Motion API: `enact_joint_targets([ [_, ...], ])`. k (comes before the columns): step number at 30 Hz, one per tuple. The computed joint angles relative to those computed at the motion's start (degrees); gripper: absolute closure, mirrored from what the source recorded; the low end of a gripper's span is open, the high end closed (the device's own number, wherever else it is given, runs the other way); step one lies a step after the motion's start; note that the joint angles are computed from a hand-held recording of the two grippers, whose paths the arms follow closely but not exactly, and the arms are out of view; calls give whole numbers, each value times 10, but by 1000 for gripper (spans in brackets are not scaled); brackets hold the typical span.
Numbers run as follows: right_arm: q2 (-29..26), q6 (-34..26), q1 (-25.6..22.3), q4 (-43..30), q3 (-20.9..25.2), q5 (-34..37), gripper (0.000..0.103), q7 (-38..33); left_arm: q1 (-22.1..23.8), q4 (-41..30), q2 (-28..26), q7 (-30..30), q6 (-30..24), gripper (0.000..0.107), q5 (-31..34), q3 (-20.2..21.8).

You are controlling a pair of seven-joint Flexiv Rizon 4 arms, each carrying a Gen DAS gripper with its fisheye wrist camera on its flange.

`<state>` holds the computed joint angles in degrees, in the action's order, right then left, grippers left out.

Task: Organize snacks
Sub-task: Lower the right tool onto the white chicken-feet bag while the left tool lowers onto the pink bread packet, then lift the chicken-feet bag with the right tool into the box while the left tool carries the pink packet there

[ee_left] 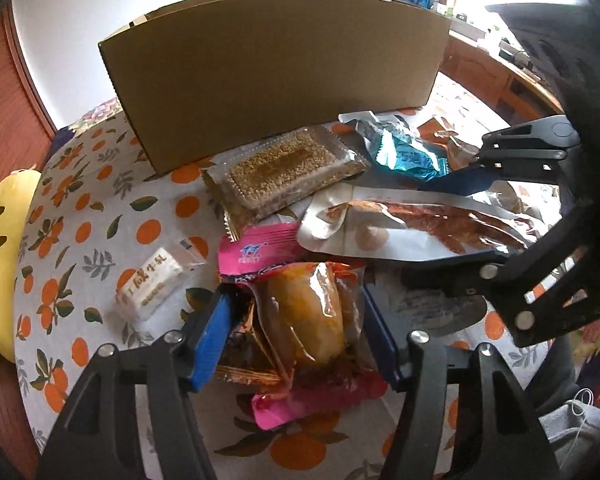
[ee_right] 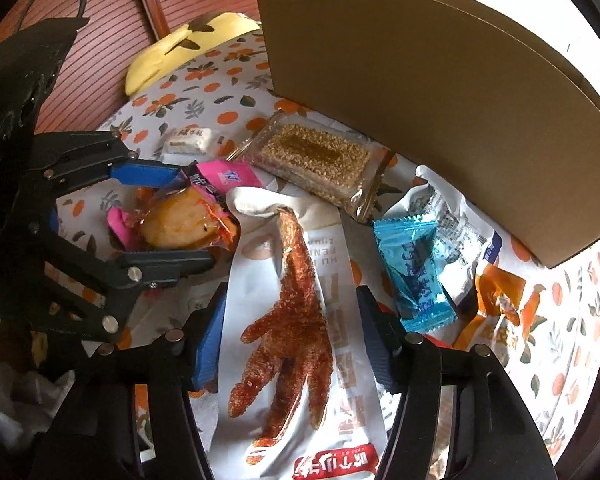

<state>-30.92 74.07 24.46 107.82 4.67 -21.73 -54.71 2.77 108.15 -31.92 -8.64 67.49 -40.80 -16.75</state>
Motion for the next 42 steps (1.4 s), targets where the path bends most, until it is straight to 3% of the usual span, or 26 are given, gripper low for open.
enact_joint_targets([
  [5,-17,-10,-6,-20,9,10,35,-15,8,16,10,21,12,60,-24,-12],
  [8,-19,-19,-1,-25,4,6,34,-18,10,23,17,29,5,61,-36,-11],
  [12,-13,-13,15,-13,-16,-11,40,6,12,35,25,44,8,63,-62,-14],
  [15,5,7,39,10,-49,-43,55,45,15,44,36,62,2,67,-97,-17],
  [17,13,9,32,15,-40,-47,60,48,14,49,44,71,-10,67,-116,-12],
  [29,82,70,74,102,-105,-171,61,190,-25,76,88,135,-34,68,-241,27],
  [42,150,98,34,147,-122,-353,61,349,-71,74,132,175,-59,68,-336,69],
])
